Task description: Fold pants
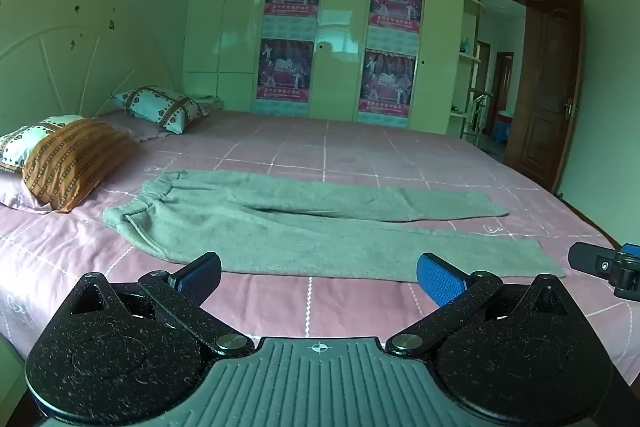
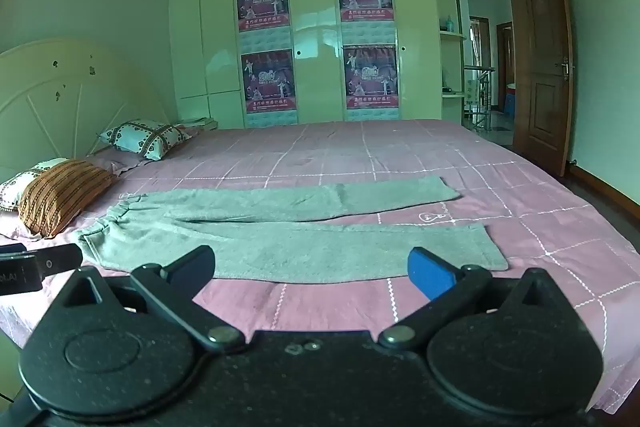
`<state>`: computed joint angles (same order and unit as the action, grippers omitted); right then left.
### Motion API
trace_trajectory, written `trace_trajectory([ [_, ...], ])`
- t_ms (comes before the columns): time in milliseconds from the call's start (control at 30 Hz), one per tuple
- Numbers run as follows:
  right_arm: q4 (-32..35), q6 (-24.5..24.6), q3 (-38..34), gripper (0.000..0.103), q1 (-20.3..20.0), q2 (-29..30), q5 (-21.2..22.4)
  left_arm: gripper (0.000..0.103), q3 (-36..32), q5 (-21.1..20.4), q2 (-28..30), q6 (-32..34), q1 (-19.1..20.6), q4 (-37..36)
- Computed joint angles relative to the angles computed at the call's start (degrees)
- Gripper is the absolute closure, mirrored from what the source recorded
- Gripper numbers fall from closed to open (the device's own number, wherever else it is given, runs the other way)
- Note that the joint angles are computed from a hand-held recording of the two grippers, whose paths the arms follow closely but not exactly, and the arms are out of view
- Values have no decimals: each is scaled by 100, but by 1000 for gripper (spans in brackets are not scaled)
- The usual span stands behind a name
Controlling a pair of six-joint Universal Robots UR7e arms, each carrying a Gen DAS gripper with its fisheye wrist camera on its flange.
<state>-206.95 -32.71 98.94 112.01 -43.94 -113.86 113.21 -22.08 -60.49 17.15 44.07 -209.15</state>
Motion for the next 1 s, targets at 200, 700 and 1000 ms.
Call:
trace_trajectory([
  [200,-30,-29,-6,6,-1,12,-5,0,-16,-38,42,79,7,-73],
  [700,-25,-29,-7,6,7,7,-32,0,43,-74,-62,21,17,10],
  [1000,-57,-54,-6,6,-9,21,-25,0,4,-167,-16,83,78,19],
])
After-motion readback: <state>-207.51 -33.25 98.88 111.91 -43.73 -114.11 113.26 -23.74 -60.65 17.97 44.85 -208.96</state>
